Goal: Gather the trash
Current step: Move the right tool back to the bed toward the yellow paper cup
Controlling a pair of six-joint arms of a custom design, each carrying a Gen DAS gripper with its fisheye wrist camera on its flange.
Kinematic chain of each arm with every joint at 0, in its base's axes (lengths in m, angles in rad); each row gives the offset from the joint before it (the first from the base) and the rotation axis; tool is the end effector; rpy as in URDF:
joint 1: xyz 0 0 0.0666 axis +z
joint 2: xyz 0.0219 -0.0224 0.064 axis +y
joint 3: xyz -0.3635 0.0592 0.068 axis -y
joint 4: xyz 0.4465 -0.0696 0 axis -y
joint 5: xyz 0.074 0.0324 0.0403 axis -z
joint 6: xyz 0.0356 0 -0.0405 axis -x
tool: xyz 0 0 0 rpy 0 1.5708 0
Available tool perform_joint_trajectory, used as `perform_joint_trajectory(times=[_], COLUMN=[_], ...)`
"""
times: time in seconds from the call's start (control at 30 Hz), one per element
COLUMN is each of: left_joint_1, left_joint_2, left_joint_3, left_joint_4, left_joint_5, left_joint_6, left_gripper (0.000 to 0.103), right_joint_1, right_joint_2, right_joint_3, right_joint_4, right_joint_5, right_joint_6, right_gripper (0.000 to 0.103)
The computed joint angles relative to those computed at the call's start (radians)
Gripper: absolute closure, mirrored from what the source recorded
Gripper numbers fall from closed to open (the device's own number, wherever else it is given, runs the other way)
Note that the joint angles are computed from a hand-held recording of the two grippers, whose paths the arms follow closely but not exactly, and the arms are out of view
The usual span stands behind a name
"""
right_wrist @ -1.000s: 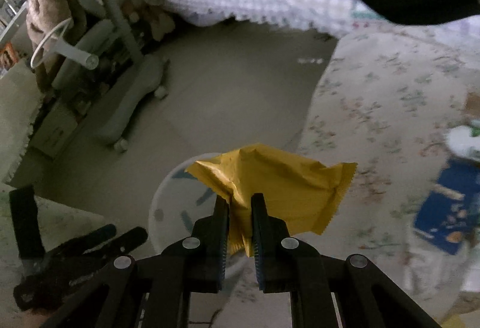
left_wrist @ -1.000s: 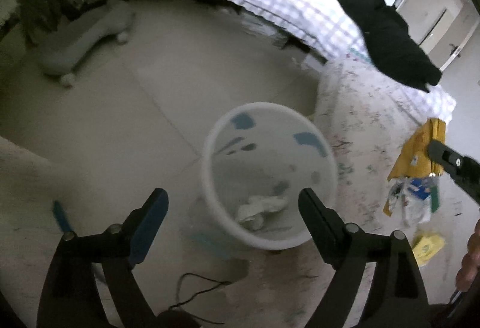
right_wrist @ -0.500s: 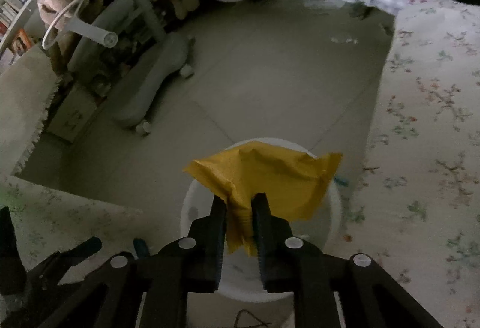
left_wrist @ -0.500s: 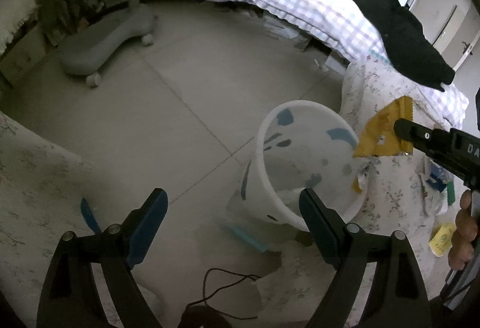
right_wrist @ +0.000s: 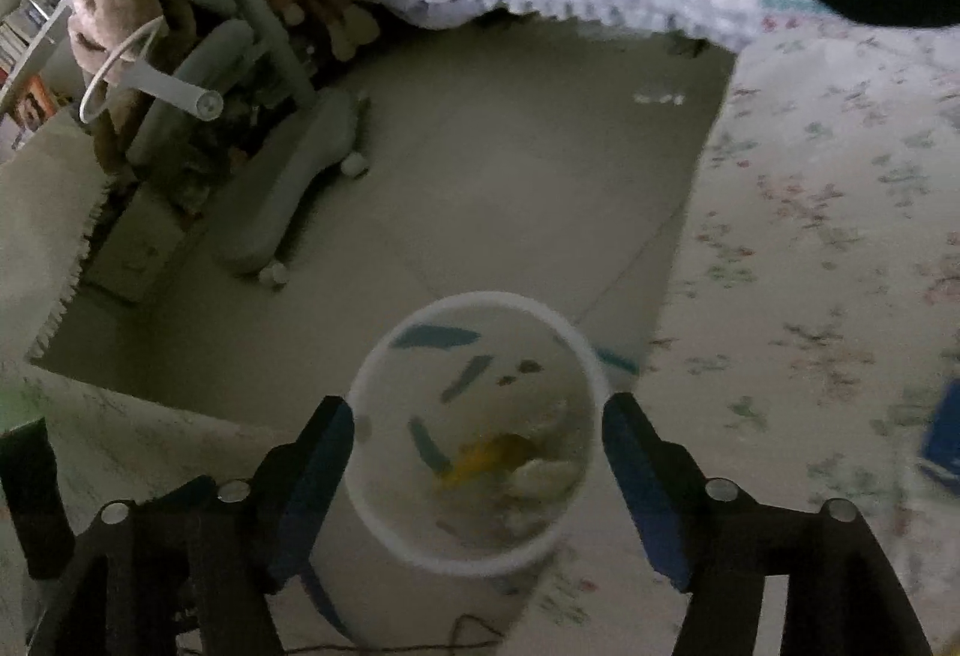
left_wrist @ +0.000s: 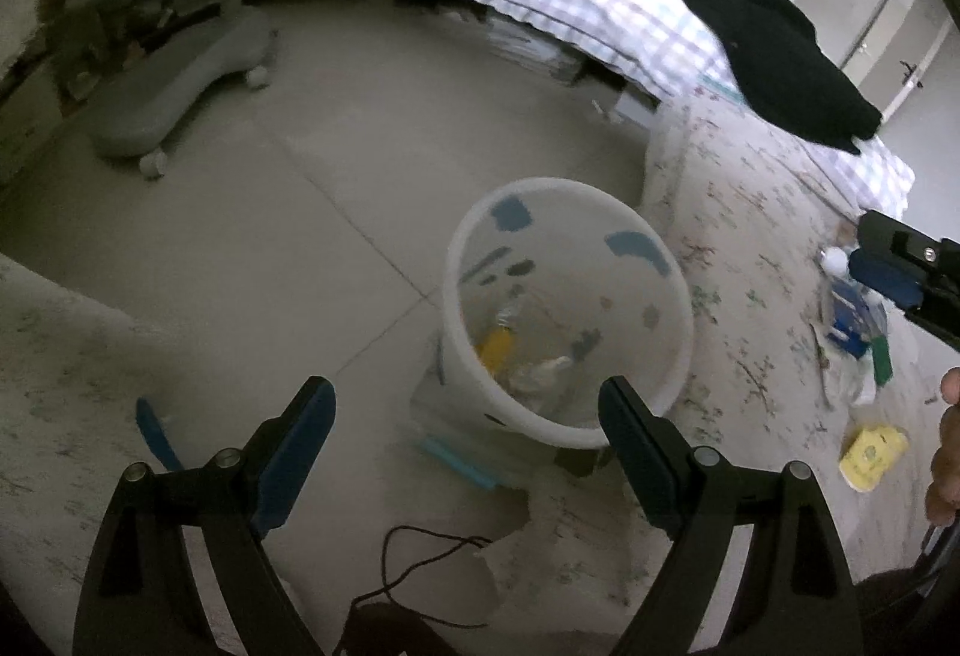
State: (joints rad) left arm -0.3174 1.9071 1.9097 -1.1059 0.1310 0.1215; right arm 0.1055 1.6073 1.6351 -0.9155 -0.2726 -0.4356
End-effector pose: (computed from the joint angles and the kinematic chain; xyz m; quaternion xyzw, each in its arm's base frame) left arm 0.6650 -0.2238 0.3548 0.1100 0.9646 -0.1125 0.2117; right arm 0.6132 0.0742 0.4197 0.1085 0.9283 0.2121 0.2855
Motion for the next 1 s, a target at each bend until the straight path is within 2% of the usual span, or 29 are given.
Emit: perform_joint_trajectory(times=[0.37,0.47,0.73,0.9,1.0], left_joint_1=[-0.052,-0.070,-0.111,-0.126,-0.130], left_joint_2=[-0.054,-0.071,-0.106,-0.111,-0.110], left_joint_3=[-0.059,-0.077,-0.123,-0.137,-0.140], left_joint_4=[0.002,0.007,0.022,0.022,0.018], left_joint_5=[0.045,0.052,0.032,0.020,0.012], left_joint_6=[-0.038,-0.052,-0.095,-0.110,-0.114], left_gripper=[0.012,0.012,0.012,0.012,0.012], right_joint_1=[-0.093,-0.131,-0.219,-0.254,-0.263], right_joint_2=[-0.195,-0.257,-0.375,-0.411,-0.420], right_joint_3=[-0.174,-0.241,-0.378,-0.433,-0.452], right_joint_4=[-0.083,-0.091,-0.108,-0.130,-0.145], right_joint_5=[0.089,0.113,0.187,0.199,0.200], right_joint_6=[0.153,0.170,0.174,0.219,0.280], right_gripper=[0.008,0.000,0.000,0.000,0.000])
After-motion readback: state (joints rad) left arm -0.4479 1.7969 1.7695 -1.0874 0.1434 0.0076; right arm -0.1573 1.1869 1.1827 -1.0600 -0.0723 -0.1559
